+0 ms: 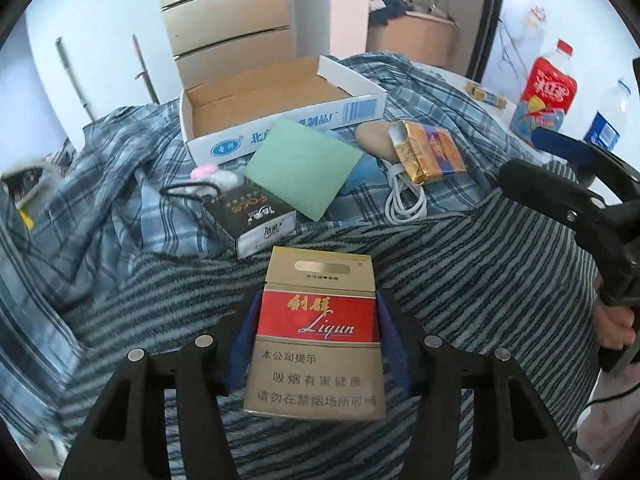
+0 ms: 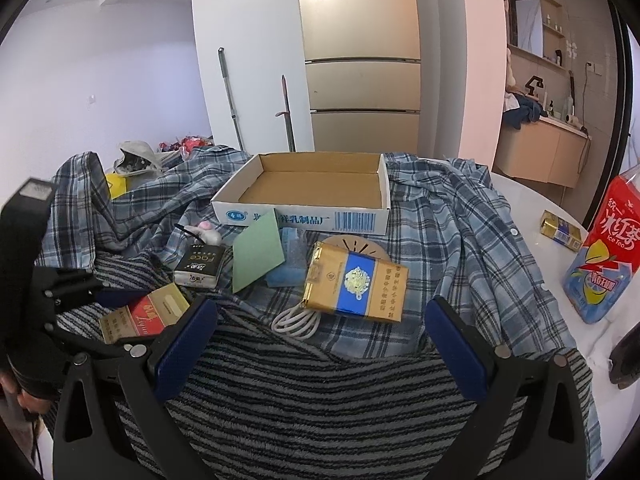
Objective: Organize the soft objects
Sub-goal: 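Lift the Liqun pack with the left tool while the right tool grasps the gold-and-blue pack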
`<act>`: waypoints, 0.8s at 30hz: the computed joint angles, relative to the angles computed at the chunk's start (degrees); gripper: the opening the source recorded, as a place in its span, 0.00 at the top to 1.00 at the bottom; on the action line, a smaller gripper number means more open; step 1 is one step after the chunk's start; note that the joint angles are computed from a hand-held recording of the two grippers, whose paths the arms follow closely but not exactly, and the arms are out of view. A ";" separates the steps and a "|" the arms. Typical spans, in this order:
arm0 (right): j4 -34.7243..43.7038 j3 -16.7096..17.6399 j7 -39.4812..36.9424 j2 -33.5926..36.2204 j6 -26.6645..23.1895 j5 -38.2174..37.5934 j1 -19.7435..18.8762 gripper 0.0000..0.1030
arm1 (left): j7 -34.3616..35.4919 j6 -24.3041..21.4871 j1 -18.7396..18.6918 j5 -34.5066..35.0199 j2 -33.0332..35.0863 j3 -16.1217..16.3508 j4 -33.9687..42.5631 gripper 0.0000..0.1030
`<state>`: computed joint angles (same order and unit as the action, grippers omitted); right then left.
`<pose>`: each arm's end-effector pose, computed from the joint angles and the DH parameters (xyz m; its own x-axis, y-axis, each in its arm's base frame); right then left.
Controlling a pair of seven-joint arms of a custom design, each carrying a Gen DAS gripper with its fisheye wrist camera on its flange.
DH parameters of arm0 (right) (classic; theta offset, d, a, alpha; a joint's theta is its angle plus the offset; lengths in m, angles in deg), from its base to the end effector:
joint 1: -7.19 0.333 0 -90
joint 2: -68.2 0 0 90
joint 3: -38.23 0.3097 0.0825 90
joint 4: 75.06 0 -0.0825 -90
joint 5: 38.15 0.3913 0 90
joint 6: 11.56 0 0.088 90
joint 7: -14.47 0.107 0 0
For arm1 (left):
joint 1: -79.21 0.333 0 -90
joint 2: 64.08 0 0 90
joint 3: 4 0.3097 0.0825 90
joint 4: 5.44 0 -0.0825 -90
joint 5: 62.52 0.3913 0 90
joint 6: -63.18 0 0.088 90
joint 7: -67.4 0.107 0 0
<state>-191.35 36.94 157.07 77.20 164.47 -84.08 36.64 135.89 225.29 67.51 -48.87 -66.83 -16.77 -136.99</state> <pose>0.5203 0.3447 0.4475 0.3704 -0.9270 -0.0585 -0.5896 -0.1860 -0.7860 0.5005 -0.2418 0.4224 -0.2603 -0.9654 0.0119 -0.8020 0.2094 -0.5594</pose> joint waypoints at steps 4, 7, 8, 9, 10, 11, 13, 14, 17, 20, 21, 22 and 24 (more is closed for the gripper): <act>-0.09 -0.06 0.41 -0.15 -0.59 -0.75 0.26 0.00 | -0.31 1.30 0.03 -0.67 0.05 0.11 -0.92 0.41; -0.08 0.00 1.22 -0.18 -0.88 -1.40 0.16 0.00 | -0.27 0.50 0.05 -0.18 0.42 0.02 -0.36 0.41; -0.10 0.08 1.41 -0.18 -0.89 -1.43 0.07 0.00 | -1.72 -0.03 0.18 2.32 0.58 -0.18 -0.09 0.41; -0.10 0.16 1.55 -0.14 -0.91 -1.37 -0.03 0.00 | -3.12 -0.39 0.25 4.61 0.74 -0.33 0.16 0.41; -0.07 0.30 1.44 -0.09 -0.98 -1.17 -0.16 0.00 | -5.29 -0.86 0.34 8.08 0.92 -0.53 0.41 0.41; -0.04 0.38 1.39 -0.02 -1.14 -1.03 -0.22 0.00 | -7.01 -1.01 0.34 10.50 0.94 -0.60 0.42 0.41; -0.05 0.57 0.98 0.01 -1.51 -0.64 -0.38 0.00 | -9.65 -0.89 0.35 13.56 0.87 -0.53 0.38 0.42; -0.08 0.67 0.72 0.02 -1.63 -0.45 -0.46 0.00 | -10.56 -0.43 0.39 14.66 0.73 -0.46 0.25 0.42; 0.01 0.50 0.95 -0.05 -1.80 -0.97 -0.37 0.00 | -15.52 0.43 0.82 22.15 0.10 -0.76 0.24 0.43; 0.51 0.37 1.49 0.05 -1.74 -1.40 -0.52 0.00 | -20.02 3.54 1.60 27.60 -0.97 -0.84 0.22 0.42; 0.77 0.32 1.62 0.09 -1.85 -1.49 -0.55 0.00 | -22.32 4.69 2.16 30.04 -1.32 -0.99 0.33 0.42; 1.14 0.11 2.14 0.14 -2.05 -1.96 -0.46 0.00 | -27.81 6.77 3.47 35.84 -1.92 -1.39 0.73 0.42; 1.98 -0.35 3.76 0.14 -2.61 -3.41 -0.25 0.00 | -36.78 9.10 5.60 44.98 -2.52 -2.19 1.85 0.42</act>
<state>-189.38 36.59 160.83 77.34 161.86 -87.50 36.39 99.10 234.40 73.11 -3.89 -69.35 -18.95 -135.14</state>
